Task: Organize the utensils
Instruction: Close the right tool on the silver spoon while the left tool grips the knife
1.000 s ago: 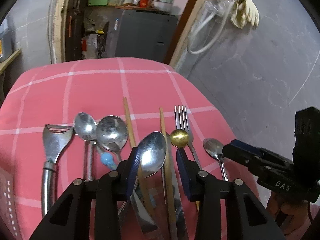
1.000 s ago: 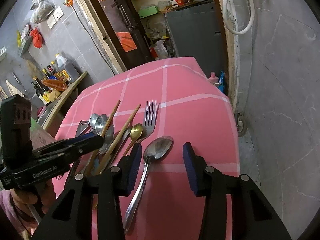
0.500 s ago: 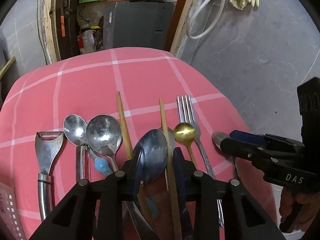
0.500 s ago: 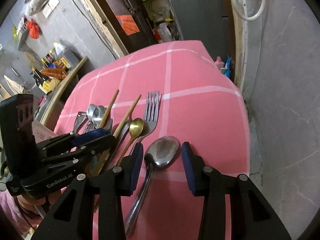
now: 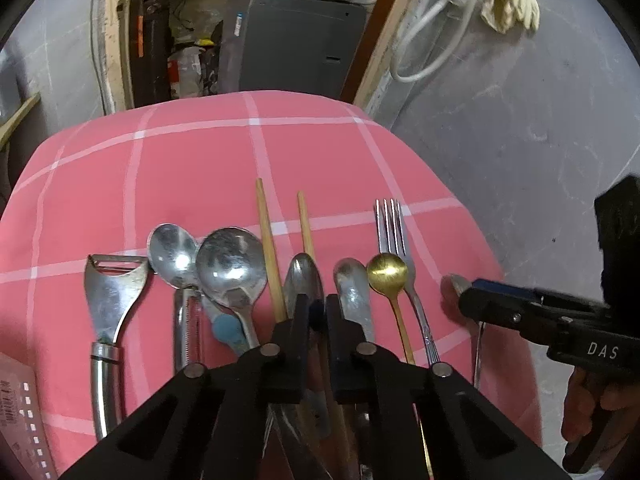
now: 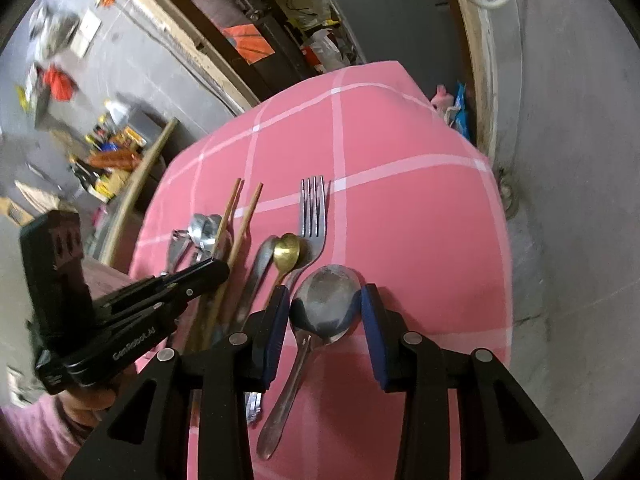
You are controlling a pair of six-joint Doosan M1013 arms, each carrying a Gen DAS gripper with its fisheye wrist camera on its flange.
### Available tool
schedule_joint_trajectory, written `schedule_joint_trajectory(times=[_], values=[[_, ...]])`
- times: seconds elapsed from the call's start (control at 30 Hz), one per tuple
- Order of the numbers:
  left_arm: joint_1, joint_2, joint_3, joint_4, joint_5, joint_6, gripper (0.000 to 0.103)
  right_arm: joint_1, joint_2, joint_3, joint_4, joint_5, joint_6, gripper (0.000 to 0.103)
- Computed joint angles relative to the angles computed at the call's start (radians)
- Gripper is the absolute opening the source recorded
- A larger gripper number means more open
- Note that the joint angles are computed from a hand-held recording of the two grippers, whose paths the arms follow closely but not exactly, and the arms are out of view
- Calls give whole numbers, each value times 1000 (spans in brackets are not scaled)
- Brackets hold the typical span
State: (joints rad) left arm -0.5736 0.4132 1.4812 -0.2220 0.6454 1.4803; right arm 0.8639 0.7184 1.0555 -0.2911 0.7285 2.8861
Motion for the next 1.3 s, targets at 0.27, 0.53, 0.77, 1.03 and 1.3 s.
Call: schedule_joint_trajectory(times=[0.27, 0.53, 0.77, 1.03, 1.3], values=[[29, -7, 3, -72, 21, 8, 4, 4, 22, -34, 23, 28, -20, 33], [18, 13, -39, -22, 95, -2, 4, 10, 80, -169, 29, 235, -132, 33], [24, 19, -50, -38, 110, -12, 4, 20, 129, -280, 46, 382, -232, 46], [29, 7, -33, -58, 115, 3, 4, 22, 133, -294, 32, 430, -227, 32], [39, -59, 36, -129, 28, 22, 3, 34, 20, -76, -43, 150, -20, 32]])
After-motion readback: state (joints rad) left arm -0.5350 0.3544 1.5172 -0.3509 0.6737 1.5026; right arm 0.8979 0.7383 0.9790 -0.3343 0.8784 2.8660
